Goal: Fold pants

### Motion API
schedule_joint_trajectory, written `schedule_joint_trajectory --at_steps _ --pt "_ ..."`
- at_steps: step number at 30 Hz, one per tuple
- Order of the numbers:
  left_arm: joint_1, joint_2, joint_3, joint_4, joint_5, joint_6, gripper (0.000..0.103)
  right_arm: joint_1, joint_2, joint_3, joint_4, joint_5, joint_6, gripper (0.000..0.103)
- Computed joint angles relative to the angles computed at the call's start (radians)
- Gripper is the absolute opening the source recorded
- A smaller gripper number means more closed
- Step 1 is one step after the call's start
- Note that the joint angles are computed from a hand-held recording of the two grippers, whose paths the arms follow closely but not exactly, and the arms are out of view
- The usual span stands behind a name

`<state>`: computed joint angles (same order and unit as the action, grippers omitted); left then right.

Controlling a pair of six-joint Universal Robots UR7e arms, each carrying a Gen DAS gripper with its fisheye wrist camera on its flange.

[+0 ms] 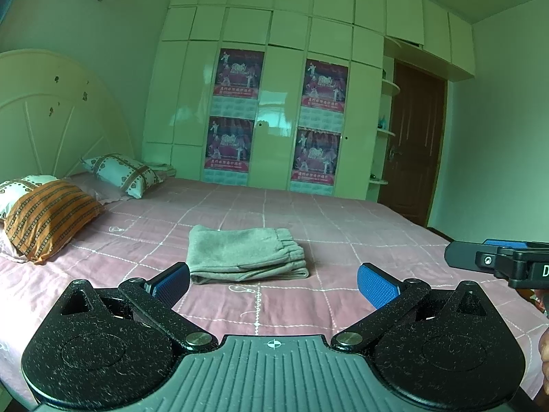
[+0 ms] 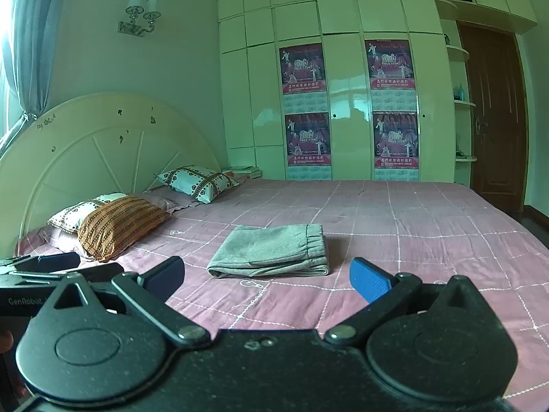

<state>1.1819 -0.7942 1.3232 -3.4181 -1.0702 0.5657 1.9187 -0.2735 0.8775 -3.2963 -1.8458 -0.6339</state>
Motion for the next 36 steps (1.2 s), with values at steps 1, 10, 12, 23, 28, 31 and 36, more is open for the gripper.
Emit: schedule_joint_trajectory --at_steps 1,10,12,23,28,31,36 --pt "0.0 0.0 0.003 -0.003 0.0 0.0 0.103 0.001 0.002 -0.001 -0.001 -0.002 -0.002 0.097" --pt "0.0 0.002 0.004 -0.007 -0.003 0.001 0.103 0.0 0.009 -0.006 -0.003 0.001 -0.01 0.097" --pt "0.0 0.001 0.006 -0.008 -0.005 0.002 0.103 -0.001 0.008 -0.006 -0.001 0.002 -0.01 0.097" --pt "-0.003 -0.002 0.014 -0.015 -0.006 0.005 0.103 -0.001 0.009 -0.003 -0.007 0.001 -0.013 0.097" --pt "-0.003 -0.003 0.014 -0.014 -0.006 0.005 0.103 -0.002 0.007 -0.004 -0.003 0.002 -0.013 0.097" --pt "-0.003 -0.004 0.016 -0.015 -0.008 0.006 0.103 -0.002 0.007 -0.004 -0.003 0.002 -0.016 0.097" --pt "-0.005 -0.006 0.022 -0.02 -0.009 0.006 0.103 -0.001 0.008 -0.005 -0.004 0.001 -0.015 0.097"
